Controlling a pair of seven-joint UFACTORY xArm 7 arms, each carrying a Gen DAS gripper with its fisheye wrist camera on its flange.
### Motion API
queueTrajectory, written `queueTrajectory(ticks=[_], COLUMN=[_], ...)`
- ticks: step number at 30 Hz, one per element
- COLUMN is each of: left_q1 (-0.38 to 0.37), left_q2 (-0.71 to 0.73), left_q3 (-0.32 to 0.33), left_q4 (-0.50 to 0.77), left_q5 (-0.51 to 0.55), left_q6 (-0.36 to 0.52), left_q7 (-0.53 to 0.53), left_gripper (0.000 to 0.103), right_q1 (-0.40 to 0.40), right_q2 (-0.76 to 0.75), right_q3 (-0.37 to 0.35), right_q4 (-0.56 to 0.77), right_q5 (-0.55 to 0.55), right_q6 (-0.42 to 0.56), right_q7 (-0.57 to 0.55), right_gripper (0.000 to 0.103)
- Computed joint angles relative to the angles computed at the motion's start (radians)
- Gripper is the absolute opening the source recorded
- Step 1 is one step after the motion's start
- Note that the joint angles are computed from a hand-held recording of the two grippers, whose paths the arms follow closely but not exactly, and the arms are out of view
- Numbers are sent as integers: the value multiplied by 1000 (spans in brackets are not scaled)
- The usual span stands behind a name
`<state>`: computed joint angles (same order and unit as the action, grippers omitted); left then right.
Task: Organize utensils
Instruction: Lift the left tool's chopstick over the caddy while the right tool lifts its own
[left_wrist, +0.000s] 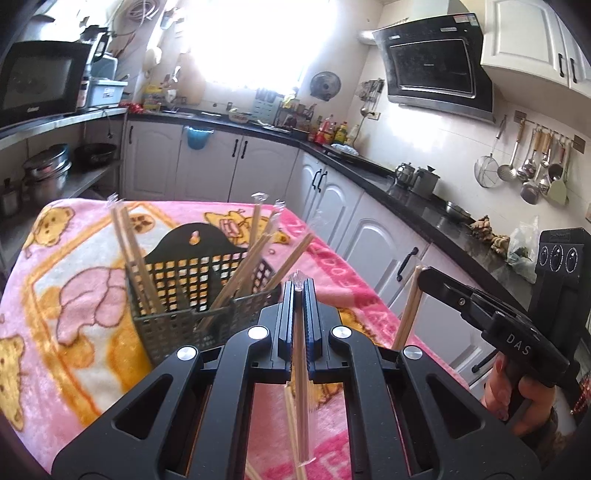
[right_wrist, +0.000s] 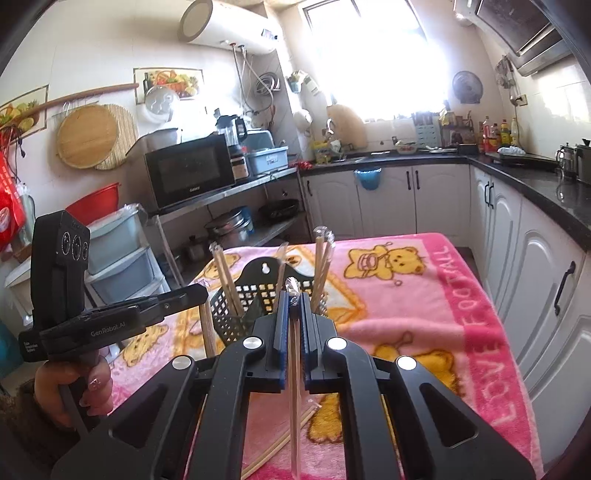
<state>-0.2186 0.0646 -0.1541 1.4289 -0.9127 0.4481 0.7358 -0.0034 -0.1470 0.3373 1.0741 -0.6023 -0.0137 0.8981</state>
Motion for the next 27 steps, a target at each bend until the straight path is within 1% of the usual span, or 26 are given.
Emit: queueTrajectory(ticks=[6, 13, 19, 21, 23, 27], left_q1=[-12, -16, -9, -5, -1, 4], left_q2=[19, 46, 74, 80, 85, 101], left_q3=[-15, -29, -41, -44, -46, -46], left_q4=[38, 86, 144, 160, 175, 217], left_q5=[3, 19, 33, 34, 37, 70], left_q6=[10, 16, 19, 18, 19, 11], left_q7=[7, 2, 0, 0, -6, -36], left_gripper=[2, 2, 2, 2, 2, 2], right_q1=[-66, -102, -146, -169, -175, -203], right_q2=[-36, -60, -65, -61, -55, -33], right_q3=[32, 55, 95, 116, 122, 151], right_q4=[-23, -36, -20, -5, 6, 45], right_q5=[-15, 53, 101, 103, 110, 106], right_q6=[-25, -38, -47, -49, -52, -61], right_q7=[34, -23, -65, -72, -83, -89], right_gripper=[6, 6, 6, 6, 6, 6])
